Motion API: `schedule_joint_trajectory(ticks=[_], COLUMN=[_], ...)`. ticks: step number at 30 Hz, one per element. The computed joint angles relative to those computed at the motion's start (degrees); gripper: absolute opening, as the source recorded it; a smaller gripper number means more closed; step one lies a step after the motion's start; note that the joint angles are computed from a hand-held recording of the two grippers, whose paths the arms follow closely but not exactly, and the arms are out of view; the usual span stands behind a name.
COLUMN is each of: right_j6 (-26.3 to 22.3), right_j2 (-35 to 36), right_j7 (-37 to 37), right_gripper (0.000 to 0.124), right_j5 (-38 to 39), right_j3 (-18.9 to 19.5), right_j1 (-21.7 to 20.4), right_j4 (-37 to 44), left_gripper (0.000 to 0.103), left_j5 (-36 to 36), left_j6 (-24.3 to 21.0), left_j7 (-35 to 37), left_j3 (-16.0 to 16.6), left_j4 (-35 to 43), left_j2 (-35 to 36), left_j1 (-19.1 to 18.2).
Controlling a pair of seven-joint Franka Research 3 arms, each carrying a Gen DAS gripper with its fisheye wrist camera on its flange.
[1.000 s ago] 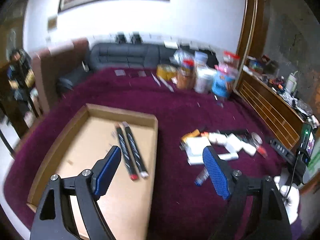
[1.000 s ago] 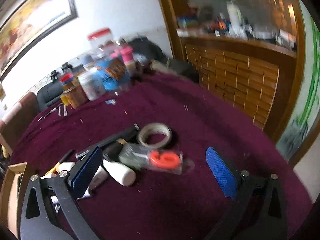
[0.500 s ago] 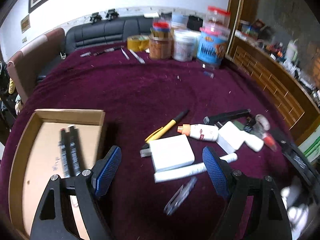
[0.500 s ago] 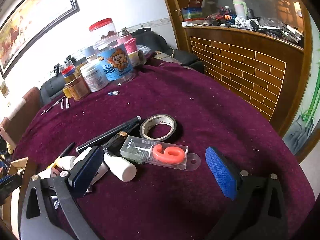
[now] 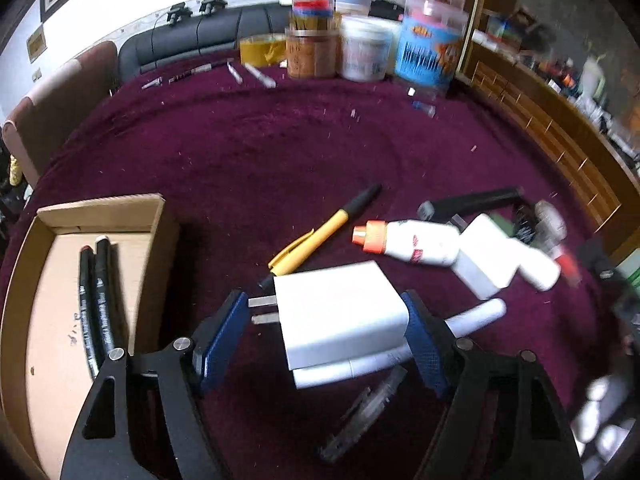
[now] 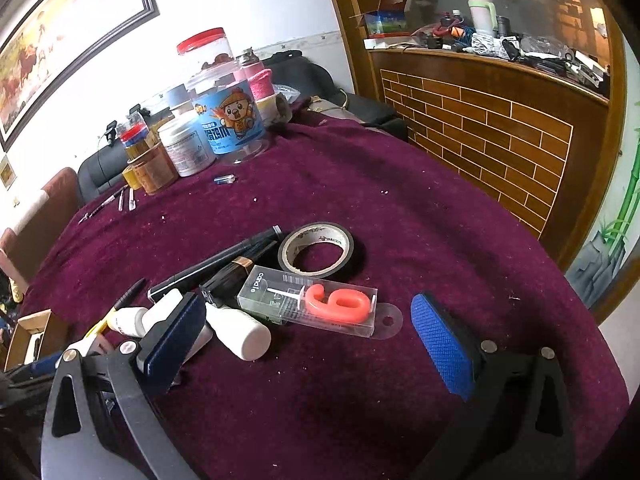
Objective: Organize rigid objects
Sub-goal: 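Move the left tool to the white square charger and grasp it, then grasp the white PAINT marker with the right tool while the left tool holds the charger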
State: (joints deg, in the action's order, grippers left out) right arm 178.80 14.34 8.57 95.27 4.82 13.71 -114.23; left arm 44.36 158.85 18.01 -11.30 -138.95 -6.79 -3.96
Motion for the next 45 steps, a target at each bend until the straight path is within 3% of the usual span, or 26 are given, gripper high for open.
schedule_joint_trajectory(ticks=[5, 12, 16, 21, 23, 25, 27, 30, 32, 34, 35, 37, 39, 44, 45], right_j6=[0.0, 0.5, 0.5, 0.0, 1.7, -0.5, -5.9, -18.0, -27.9, -33.0, -33.9, -33.3, -29.5, -26.1, -26.8], right_j2=[0.4, 0.6, 0.8, 0.9, 0.0, -3.1, -7.2, -10.4, -9.3, -6.8, -5.7, -3.4, -2.5, 0.9, 1.6], right_j7=[5.1, 10.1, 14.0, 23.6, 31.7, 28.1, 23.4, 28.5, 34.4, 40.2, 42.2, 46.7, 49.6, 64.3, 67.2], right_gripper=[0.103, 0.103, 0.103, 0.103, 0.099, 0.099, 0.099, 0.097, 0.085, 0.070, 0.063, 0.059, 0.058, 0.059, 0.059], right_j5=[-4.8, -9.2, -13.0, -22.0, -29.6, -26.4, -22.7, -31.4, -37.0, -41.0, -42.3, -45.3, -47.6, -63.6, -67.5], right_j3=[0.4, 2.4, 2.7, 2.6, 0.8, 4.0, 4.9, 2.1, 0.7, 0.2, 0.2, 0.5, 1.1, 0.1, -0.4], right_j1=[-0.3, -2.2, -2.7, -3.2, -1.4, -4.4, -5.5, -3.6, -2.8, -2.0, -1.6, -0.4, 1.0, 5.7, 6.7], right_j4=[-0.5, -1.1, -1.6, -2.8, -4.8, -7.0, -9.3, -11.1, -9.1, -6.6, -5.7, -3.9, -3.2, 0.7, 1.8], left_gripper=[0.071, 0.071, 0.071, 0.071, 0.071, 0.071, 0.071, 0.071, 0.071, 0.071, 0.071, 0.071, 0.071, 0.071, 0.071], left_j5=[1.4, -5.3, -9.6, -13.8, -15.7, -16.7, -17.2, -18.3, -19.4, -20.4, -20.9, -21.5, -21.6, -20.6, -17.9], left_j6=[6.0, 13.1, 13.4, 12.7, 12.9, 13.0, 13.4, 17.3, 18.7, 19.6, 19.8, 20.0, 20.1, 19.3, 18.7], left_j7=[-2.8, 0.5, 2.0, 1.8, 2.9, 3.4, 3.4, 4.3, 5.1, 5.9, 6.2, 6.7, 7.1, 9.5, 7.2], left_j3=[-0.8, -0.5, 0.5, -1.8, -1.7, -3.4, -5.2, -5.4, -5.2, -5.0, -5.2, -6.5, -8.0, -13.1, -15.3], left_j4=[-5.7, -16.2, -21.8, -26.6, -27.5, -28.1, -28.0, -28.3, -28.9, -29.7, -29.9, -30.2, -29.8, -26.4, -26.2], left_j2=[-8.3, -21.3, -28.4, -34.4, -35.0, -35.5, -35.2, -32.5, -31.6, -31.2, -31.1, -30.4, -28.8, -22.1, -22.8], left_j1=[1.1, 2.2, 2.3, 4.1, 3.6, 4.6, 5.8, 5.7, 4.8, 3.8, 3.5, 3.2, 3.6, 7.2, 9.2])
